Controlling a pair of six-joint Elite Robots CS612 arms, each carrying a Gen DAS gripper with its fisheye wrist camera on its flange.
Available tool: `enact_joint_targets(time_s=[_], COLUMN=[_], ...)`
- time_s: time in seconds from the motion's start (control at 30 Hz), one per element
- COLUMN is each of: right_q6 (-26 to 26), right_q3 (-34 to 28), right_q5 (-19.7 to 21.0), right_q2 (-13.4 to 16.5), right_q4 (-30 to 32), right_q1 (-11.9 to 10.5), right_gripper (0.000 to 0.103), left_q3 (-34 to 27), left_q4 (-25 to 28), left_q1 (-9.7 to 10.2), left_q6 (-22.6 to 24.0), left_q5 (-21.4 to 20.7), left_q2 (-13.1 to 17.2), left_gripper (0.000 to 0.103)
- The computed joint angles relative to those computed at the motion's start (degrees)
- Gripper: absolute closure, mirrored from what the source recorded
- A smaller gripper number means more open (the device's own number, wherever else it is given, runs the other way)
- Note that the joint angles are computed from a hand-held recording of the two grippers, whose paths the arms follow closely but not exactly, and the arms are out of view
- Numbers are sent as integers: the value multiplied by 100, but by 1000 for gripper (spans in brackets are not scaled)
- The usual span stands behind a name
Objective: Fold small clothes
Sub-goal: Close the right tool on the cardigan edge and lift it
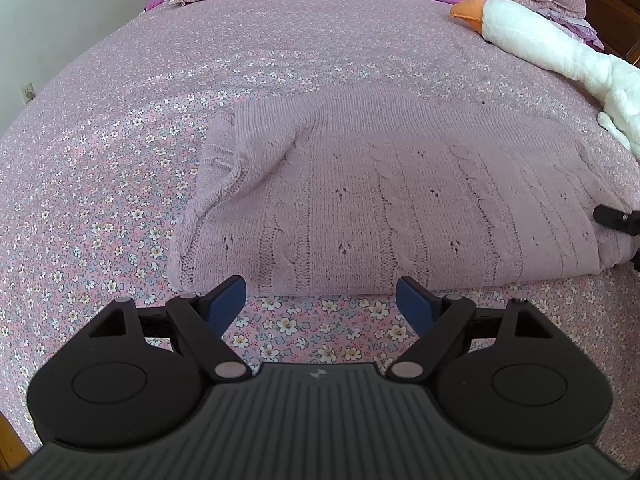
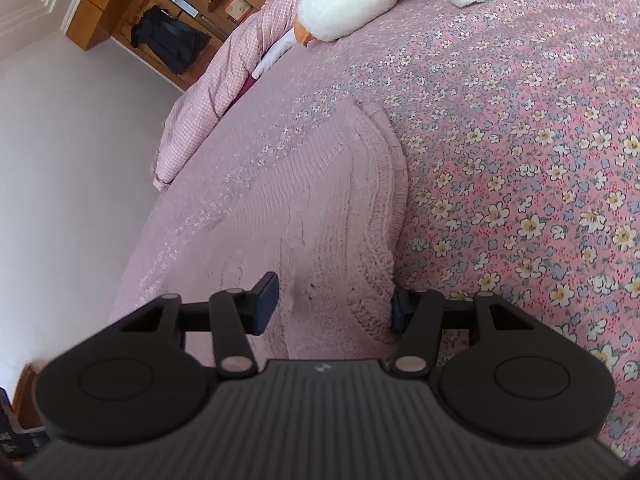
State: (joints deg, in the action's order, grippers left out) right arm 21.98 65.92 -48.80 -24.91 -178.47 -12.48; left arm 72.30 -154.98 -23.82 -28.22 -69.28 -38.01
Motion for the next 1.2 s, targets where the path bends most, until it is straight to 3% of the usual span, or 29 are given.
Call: enact_joint_targets(time_s=[0.07,0.23,0.4,0.6,1.2], right_q6=[-172,-198,-202,-613,-1553], right_q3=[39,84,74,6,-230], right_q5=[-107,-113,-161,-240,83], right_q2=[-37,-46,-51,-98,-237], right_q4=[38,-169,-435,-453,-289], right_q1=[22,27,50,126,347], right_gripper=[62,67,68,69,73], left_q3=[-3,-3,-7,44,466], left_q4=[7,10,23,-2,-307], left_q1=[0,-6,-4,22,238], left_q6=[-3,16,12,-65,-397], left_q5=[2,39,86,117,396], left_q2=[-1,-4,-10,-50,-296], left_gripper=[16,16,16,16,16])
